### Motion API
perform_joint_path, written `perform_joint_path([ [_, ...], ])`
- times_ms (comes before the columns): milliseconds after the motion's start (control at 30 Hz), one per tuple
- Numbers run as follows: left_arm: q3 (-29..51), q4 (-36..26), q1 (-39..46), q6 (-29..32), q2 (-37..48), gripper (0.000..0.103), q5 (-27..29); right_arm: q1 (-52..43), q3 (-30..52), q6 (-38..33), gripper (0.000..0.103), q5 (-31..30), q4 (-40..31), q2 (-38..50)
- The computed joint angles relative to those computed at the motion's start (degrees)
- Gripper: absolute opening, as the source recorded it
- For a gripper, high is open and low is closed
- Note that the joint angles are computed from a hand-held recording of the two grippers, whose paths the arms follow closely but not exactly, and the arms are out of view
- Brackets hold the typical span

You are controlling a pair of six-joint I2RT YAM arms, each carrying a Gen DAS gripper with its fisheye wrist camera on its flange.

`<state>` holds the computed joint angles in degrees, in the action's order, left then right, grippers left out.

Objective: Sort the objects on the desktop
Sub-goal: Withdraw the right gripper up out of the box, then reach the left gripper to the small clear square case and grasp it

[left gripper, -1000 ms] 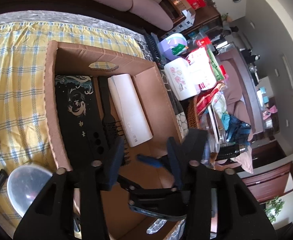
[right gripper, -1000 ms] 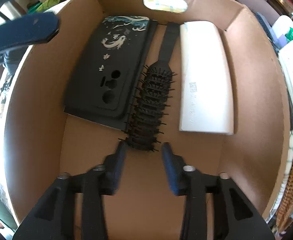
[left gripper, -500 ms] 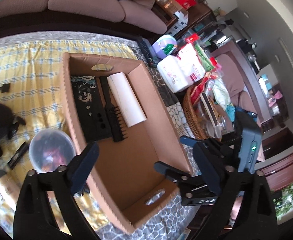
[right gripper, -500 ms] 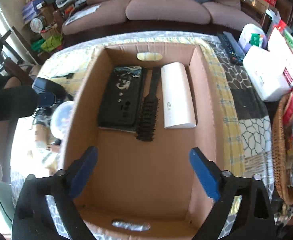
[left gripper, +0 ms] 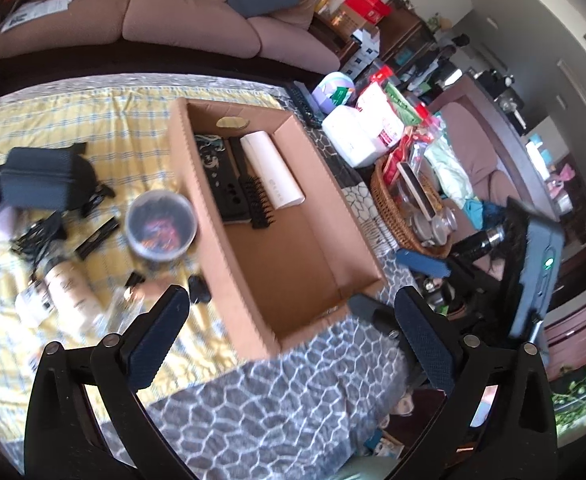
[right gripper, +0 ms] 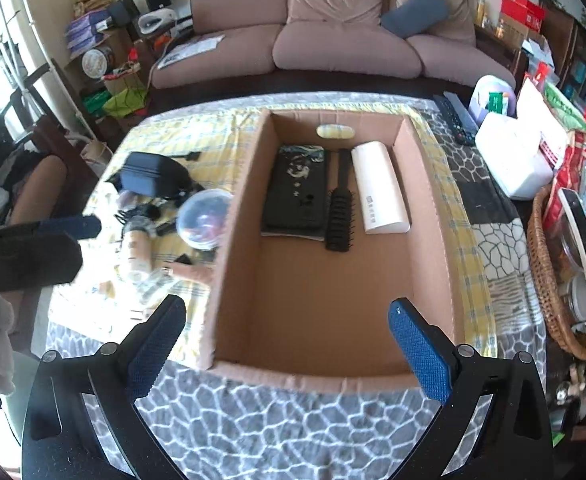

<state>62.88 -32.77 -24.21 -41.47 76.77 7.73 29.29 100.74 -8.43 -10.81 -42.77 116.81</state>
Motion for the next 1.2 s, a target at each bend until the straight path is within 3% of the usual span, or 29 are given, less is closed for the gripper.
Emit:
perform_joint_path([
  [500,-6.16,-18.55,-13.95,-8.81,-24.06,0.103,-16.34,7.04,-18.67,5.51,0.103,3.86,5.2,-22.08],
  [700,-5.3,-29.3,-22.41,-15.78,-31.22,0.103,-24.83,11.02,-22.43,7.36,0.103,5.49,5.11,-27.22],
  [933,-6.66,-40.78,-25.03,-20.15,-38.04,0.103,-30.44,15.45,-26.32,11.34,0.103,4.74,8.18,-30.23],
  [1067,-11.79,-40.68,-16.49,-14.69,-43.41,0.103,-26.17,17.94,-28.11,12.67,0.103,3.45,12.9,-28.61],
  [1200,-18.9,-35.47,7.06,3.63,-47.3,0.103,-12.89,19.29,-29.44,13.65,0.103,1.81,18.67,-26.01],
])
